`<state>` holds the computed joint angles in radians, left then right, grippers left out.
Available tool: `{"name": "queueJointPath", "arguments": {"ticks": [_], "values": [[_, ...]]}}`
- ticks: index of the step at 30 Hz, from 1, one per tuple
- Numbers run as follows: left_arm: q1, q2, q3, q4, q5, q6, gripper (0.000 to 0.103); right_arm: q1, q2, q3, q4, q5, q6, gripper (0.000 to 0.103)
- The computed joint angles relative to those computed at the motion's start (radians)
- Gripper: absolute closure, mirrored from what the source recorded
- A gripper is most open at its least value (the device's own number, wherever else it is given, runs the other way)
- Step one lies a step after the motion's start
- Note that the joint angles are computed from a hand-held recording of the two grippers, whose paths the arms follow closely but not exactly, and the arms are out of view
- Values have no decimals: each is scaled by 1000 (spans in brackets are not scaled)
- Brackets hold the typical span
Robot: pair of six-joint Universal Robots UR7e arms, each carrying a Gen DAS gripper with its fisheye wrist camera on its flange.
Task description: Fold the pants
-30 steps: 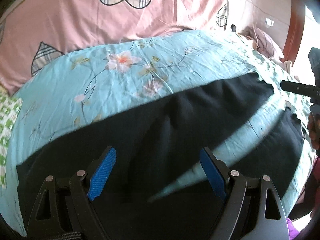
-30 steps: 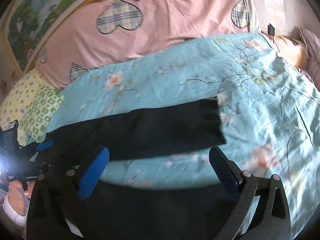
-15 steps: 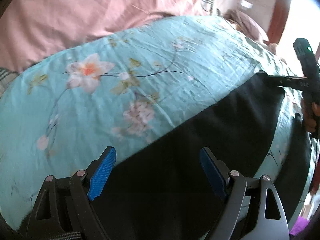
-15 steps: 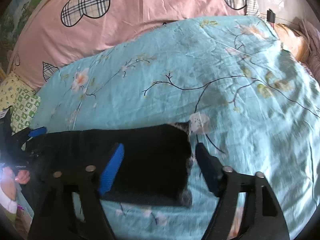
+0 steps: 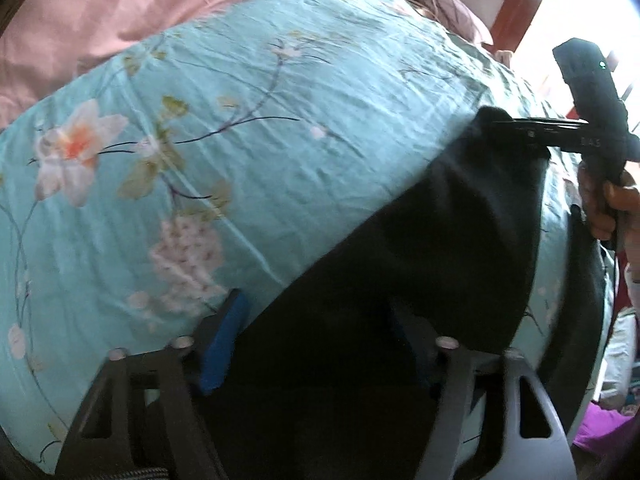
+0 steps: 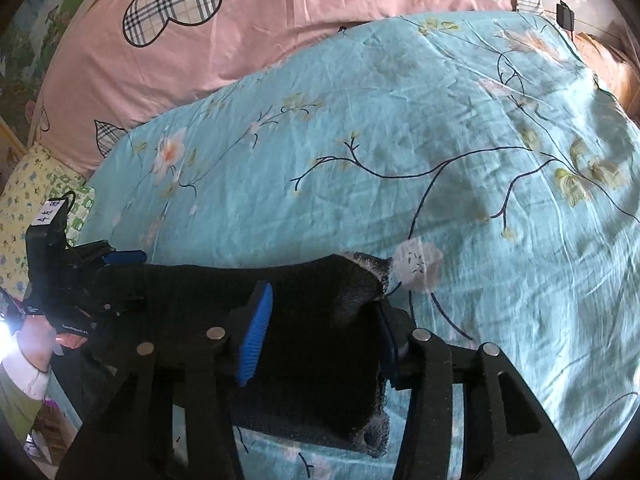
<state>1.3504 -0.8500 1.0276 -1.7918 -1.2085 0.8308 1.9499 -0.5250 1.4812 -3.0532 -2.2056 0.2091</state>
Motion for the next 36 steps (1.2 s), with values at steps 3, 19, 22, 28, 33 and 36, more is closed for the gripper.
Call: {"name": "queueJointPath", "arguments": {"ticks": [3, 19, 22, 28, 33, 36], "values": [[-4, -14, 9, 29, -19, 10, 77, -5, -4, 2, 2, 27, -8, 83], [-33, -368, 379, -99, -135, -11, 99, 61, -81, 191, -271, 65, -138, 86], [-41, -433, 442, -104, -157, -33, 99, 85, -94, 238, -339, 54, -186, 86], [-52, -532, 554, -123, -172, -35, 99, 129, -98, 305, -414, 12, -254, 89], [-49, -586, 625, -125, -164, -36, 99, 163, -94, 359, -437, -37, -282, 90], [-48, -619, 670, -136, -159, -34, 99, 173, -91, 390, -445, -58, -276, 91]]}}
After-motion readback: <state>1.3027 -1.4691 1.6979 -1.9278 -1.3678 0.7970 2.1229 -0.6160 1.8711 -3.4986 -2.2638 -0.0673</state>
